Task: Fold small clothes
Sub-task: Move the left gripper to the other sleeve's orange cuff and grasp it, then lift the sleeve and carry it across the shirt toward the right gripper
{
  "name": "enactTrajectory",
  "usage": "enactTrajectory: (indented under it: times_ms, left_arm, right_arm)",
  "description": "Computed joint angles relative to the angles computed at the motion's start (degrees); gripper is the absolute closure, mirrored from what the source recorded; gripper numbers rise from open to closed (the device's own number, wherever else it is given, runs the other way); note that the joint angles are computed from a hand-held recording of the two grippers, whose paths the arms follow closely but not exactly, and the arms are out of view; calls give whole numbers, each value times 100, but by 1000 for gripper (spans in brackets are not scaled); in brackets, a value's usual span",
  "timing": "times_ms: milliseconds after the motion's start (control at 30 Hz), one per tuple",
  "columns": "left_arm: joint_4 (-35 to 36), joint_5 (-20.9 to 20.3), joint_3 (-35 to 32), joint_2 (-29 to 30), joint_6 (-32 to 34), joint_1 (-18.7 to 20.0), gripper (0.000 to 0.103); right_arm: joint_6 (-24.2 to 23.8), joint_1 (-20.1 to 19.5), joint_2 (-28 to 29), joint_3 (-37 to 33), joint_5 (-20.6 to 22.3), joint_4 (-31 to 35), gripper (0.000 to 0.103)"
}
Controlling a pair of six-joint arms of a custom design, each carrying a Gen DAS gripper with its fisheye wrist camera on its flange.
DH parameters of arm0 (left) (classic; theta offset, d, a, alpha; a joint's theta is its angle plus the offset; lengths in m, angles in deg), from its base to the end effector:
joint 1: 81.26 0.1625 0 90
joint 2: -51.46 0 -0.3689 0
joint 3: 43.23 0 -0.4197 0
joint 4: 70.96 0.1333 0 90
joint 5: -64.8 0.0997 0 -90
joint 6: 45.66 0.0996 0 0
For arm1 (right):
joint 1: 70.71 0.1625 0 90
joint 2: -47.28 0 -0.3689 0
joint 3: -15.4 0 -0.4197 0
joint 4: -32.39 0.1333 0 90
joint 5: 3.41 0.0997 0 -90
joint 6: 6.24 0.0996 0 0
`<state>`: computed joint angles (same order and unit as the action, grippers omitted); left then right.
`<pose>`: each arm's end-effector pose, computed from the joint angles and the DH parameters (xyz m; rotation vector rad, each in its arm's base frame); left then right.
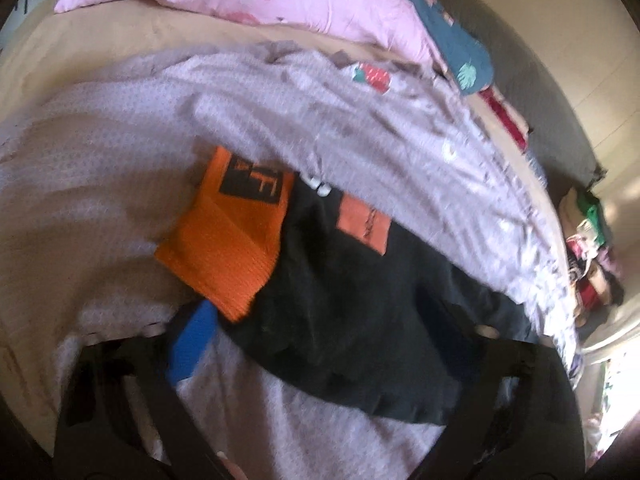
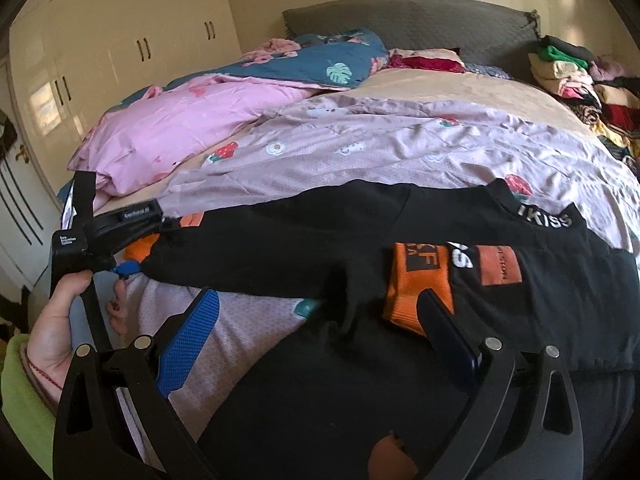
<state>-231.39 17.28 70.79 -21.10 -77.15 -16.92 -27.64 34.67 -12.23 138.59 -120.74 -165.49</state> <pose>-0.0565 -0.5807 0.2206 -0.3820 2.5112 -1.0432 0.2188 -0.4651 0.1103 0.5471 -2.4177 0.9688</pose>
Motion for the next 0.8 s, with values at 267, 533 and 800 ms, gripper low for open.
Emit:
enactTrajectory:
  times_ms: [267, 533, 800]
  left_arm:
    - [-555, 119, 40, 9, 471, -70, 92]
    - [-1388, -477, 262, -166, 1331, -367, 94]
    - [-1711, -701, 409, -214, 1694, -783, 95]
  right_arm:
    - [205, -145, -376, 372, 41, -301, 5]
    - [425, -307, -935, 785, 15, -490, 5]
    - [637, -535, -1692, 1252, -118, -635, 5]
